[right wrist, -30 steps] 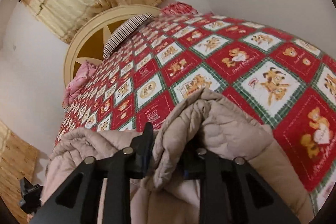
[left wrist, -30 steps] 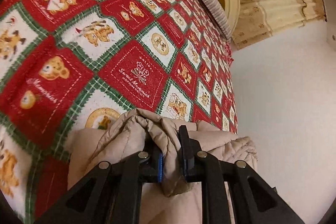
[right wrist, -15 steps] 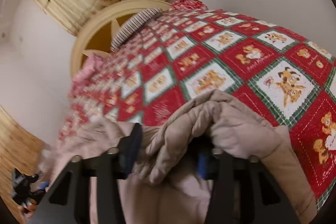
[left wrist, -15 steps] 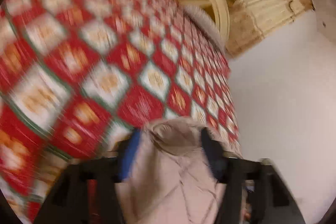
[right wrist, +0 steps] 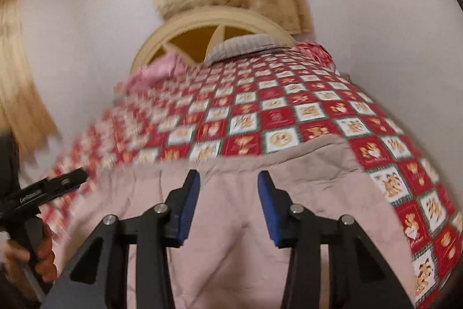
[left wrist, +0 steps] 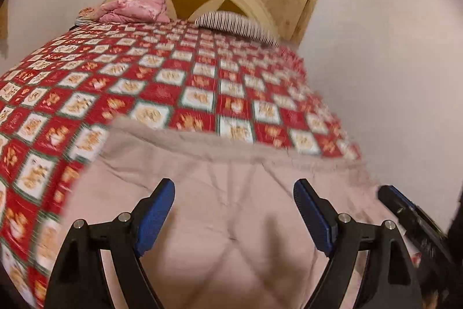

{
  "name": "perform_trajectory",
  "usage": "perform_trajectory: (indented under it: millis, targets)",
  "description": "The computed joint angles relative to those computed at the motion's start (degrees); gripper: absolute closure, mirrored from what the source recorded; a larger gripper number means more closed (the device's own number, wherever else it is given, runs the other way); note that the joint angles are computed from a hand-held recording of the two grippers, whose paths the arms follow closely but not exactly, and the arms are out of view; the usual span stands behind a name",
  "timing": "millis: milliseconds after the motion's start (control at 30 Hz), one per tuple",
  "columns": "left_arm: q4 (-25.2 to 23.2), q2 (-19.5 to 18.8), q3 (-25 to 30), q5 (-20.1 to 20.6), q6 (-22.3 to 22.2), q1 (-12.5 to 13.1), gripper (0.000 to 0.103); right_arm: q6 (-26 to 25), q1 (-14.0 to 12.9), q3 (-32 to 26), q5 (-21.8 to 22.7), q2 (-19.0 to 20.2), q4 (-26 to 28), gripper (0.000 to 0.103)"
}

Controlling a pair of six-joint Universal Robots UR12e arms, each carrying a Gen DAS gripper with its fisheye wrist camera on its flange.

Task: Fold large clothes

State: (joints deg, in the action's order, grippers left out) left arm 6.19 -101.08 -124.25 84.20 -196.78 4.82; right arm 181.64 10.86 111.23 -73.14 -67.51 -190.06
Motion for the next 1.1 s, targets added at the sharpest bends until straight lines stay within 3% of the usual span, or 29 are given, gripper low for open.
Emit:
perform_trajectory:
  millis: [100,167,267,367,533,633,700,733,800,833,900,1033,1100]
  targets:
    - [-2.76,-3.71,2.2,4.58,0.27,-2.56,0.018,-0.16,1.85,-2.03,-3.69,3.06,3.86,0.058]
    - [-1.08,-4.99,2.13,7.99,1.84,-3.46,0.018,0.42,1.79,-2.81,-4.34,5.01,5.18,0.058]
    - [3.07,-7.29,2.0,10.94,3.99,-4.36,0.015,1.53,1.36,-2.57,-3.18,6.68,2.42,0.056]
    - [4.27,-8.25,2.1,12.15,3.87,-4.65,0.015,1.16,1.86,-2.33,-5.22,6.75,2.11,0.056]
    - [0.06,-9.81,4.39,16.72,5.73,-6.1,0.013,0.88,2.3,-2.85,-6.33,6.53,4.36,0.055]
    - [-0.74,-10.02,4.65,16.62,6.18,-6.02,0.012,0.57,1.62,-3.07,-3.48,4.98,9.17,0.054]
    - [-0.88,-10.1,4.72,16.68,6.28,-6.0,0.011,3.08,0.0,-2.22,0.3,3.6,7.7,0.059]
    - [-0.93,-10.13,4.75,16.91,6.27,-6.13,0.011,3.83,-0.57,-1.88,-0.05,2.89,5.81,0.06]
    - [-1.08,-10.18,4.85,17.29,6.38,-6.26,0.011,1.69,-0.64,-2.17,-6.23,1.91,3.33,0.06]
    - [-1.11,-10.19,4.86,17.38,6.38,-6.32,0.011,-0.66,-0.26,-2.89,-11.69,1.96,2.53,0.058]
    - [-1.13,-10.2,4.88,17.52,6.35,-6.4,0.011,-3.8,-0.37,-5.41,-19.59,3.06,5.22,0.054]
    - [-1.15,-10.24,4.93,17.64,6.59,-6.46,0.011,-1.57,-3.03,-9.0,-20.94,6.46,15.06,0.054]
    - [-1.14,-10.3,5.01,17.89,7.11,-6.64,0.01,2.45,-5.25,-8.86,-14.52,7.59,17.23,0.054]
